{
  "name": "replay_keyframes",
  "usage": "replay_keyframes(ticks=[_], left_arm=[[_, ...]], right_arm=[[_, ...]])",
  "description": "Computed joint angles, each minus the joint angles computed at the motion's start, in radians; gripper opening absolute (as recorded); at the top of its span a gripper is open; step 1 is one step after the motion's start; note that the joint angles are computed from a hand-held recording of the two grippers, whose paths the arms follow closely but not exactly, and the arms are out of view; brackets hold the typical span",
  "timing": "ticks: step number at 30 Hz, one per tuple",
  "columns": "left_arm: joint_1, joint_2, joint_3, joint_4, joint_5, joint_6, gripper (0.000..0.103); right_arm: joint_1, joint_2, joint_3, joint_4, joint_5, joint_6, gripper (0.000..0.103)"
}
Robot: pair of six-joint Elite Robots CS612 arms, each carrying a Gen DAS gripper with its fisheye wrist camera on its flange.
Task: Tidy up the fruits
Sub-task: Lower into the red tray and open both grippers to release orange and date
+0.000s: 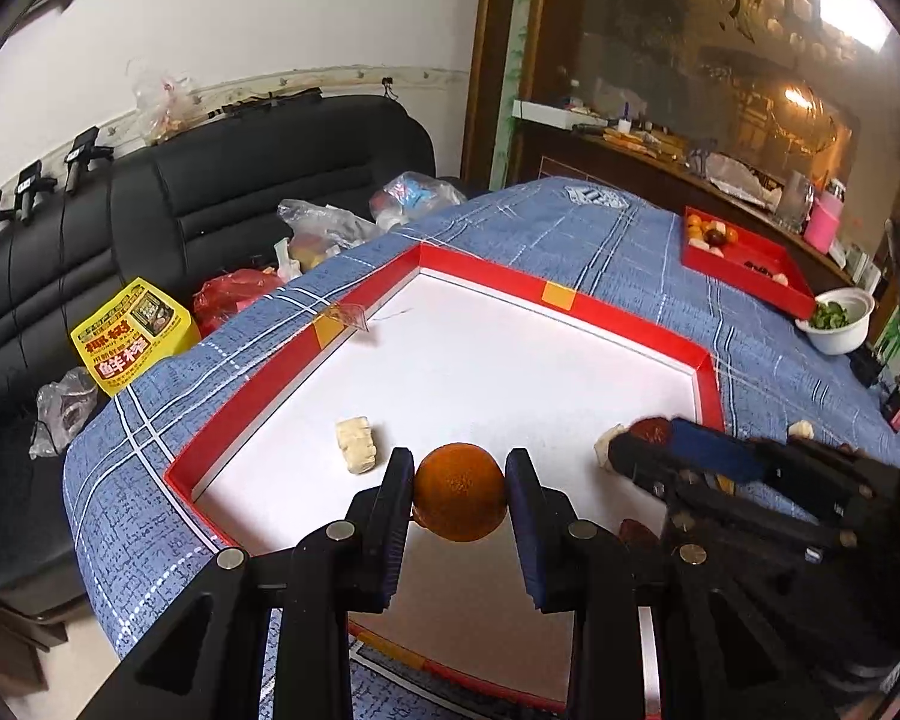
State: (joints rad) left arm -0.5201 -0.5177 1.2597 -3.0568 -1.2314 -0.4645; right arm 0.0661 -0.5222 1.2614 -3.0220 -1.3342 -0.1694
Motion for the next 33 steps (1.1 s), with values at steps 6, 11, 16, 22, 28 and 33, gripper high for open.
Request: replay_keyframes(ticks=[6,11,16,22,28,33], left_arm=[[0.001,0.009,-0.03,0.067,-0.025,0.018,0.03],[0.0,0.021,-0.063,0.129,-0.031,0.038,0.03],[0.0,0.027,-0.079,0.16,-0.024,0.048,0.03],[0.006,0.035,-0.091,0.188,-0.033,0.025,0.03],[0.018,0.02,-0.083,0.226,-0.082,-0.048,0.045],[0.015,-0.01,-0.015,0.091,-0.068,-0.139,0.064]], right_arm=[[-0.011,0.019,-0.045,0.03,-0.004,0.013,0.031],[-0.015,0.041,-0.099,0.082,-0.016,0.015,0.031],[-0.011,0.061,-0.14,0.113,-0.017,0.019,0.031],[0.001,0.089,-0.192,0.178,-0.034,0.005,0.031],[0.005,0.08,-0.187,0.209,-0.045,-0.016,0.053],[-0.009,0.03,-0.1,0.112,-0.042,0.001,0.067]])
